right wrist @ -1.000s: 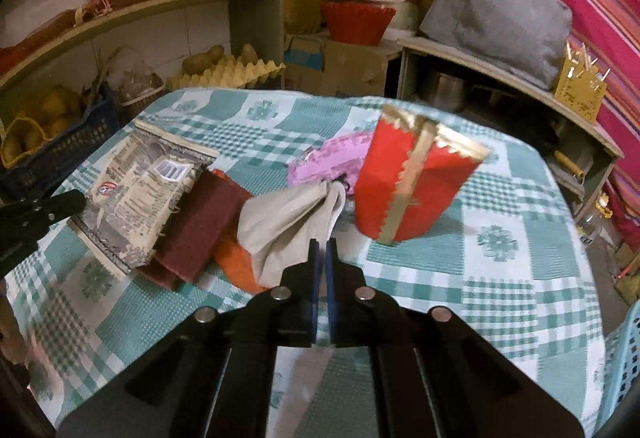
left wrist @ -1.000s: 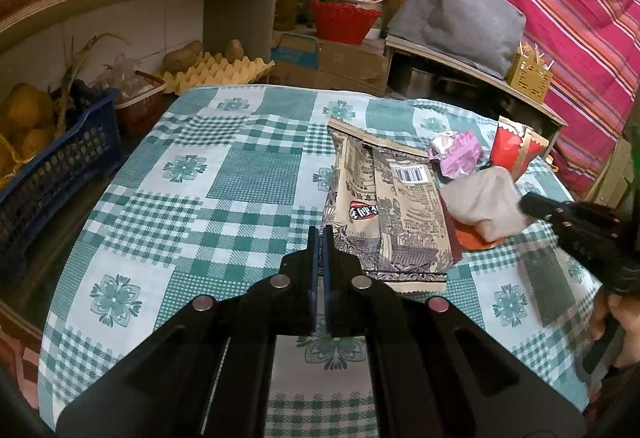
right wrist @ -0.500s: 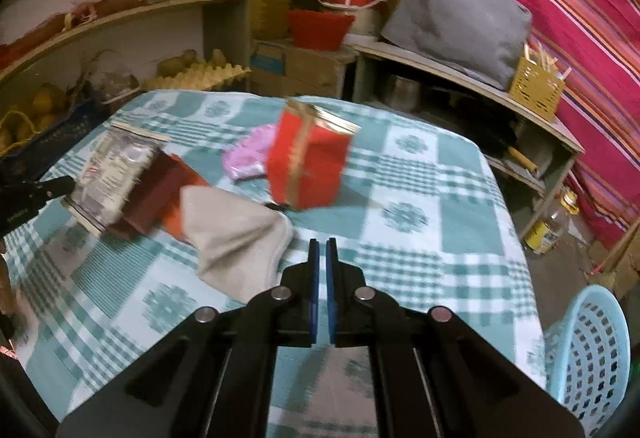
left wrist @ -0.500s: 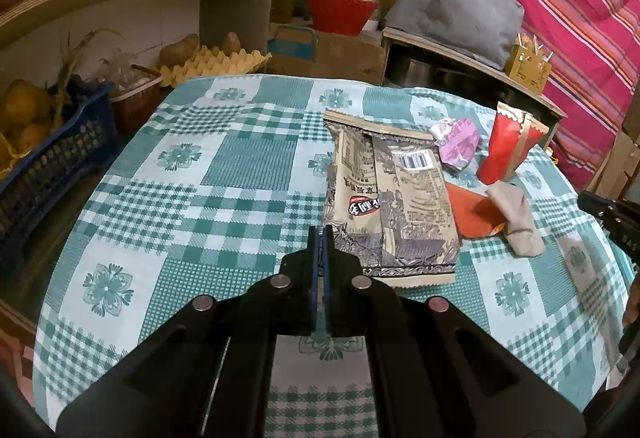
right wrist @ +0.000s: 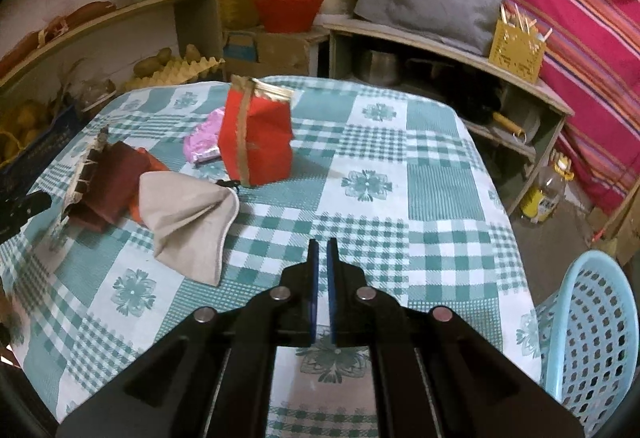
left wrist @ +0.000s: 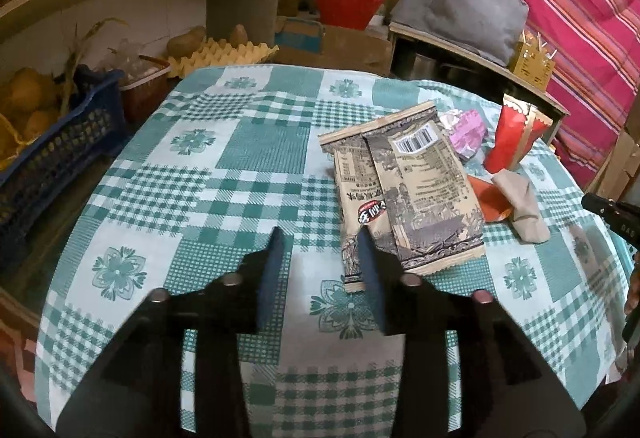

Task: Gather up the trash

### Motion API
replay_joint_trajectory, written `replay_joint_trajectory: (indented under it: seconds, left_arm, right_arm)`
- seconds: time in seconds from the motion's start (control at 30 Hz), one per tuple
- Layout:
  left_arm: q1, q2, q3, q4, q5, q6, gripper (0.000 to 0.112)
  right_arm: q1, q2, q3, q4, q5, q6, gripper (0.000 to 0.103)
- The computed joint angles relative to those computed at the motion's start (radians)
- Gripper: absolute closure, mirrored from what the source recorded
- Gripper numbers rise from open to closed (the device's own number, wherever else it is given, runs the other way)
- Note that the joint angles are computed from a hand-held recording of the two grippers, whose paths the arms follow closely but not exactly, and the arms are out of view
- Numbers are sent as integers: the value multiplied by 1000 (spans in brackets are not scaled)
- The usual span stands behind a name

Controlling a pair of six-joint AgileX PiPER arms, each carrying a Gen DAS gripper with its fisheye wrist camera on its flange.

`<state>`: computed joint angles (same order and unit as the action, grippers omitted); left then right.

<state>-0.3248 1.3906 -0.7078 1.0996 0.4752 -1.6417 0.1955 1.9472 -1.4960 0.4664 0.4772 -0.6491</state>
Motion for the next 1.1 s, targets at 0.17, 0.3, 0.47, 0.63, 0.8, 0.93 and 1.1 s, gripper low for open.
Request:
replay_joint_trajectory:
  seconds: [0.17, 0.3, 0.47, 0.63, 0.8, 0.93, 1.1]
  left_arm:
    - [-4, 19, -32, 2, -22, -9, 46]
    - [-31, 71, -88, -17, -5, 20, 38]
    - [-45, 120, -143, -58, -25, 53, 34]
    - [-105, 135, -187, 11, 43, -11, 27]
    - [-145, 212, -276, -22, 122, 24, 30]
    - [-149, 273, -337, -84, 152, 97, 55]
    - [-132, 280, -333, -116, 125, 129, 91]
  right_arm:
    - [2, 15, -15, -13, 17, 37, 55]
    - [32, 3, 11, -53, -32, 70, 39]
    - [40, 15, -3, -53, -23, 90, 39]
    - [41, 17, -4, -51, -20, 90, 39]
    - [39, 20, -9, -37, -11, 94, 39]
    - [42, 23, -15, -39, -5, 98, 39]
    - [51, 24, -19, -34, -2, 93, 39]
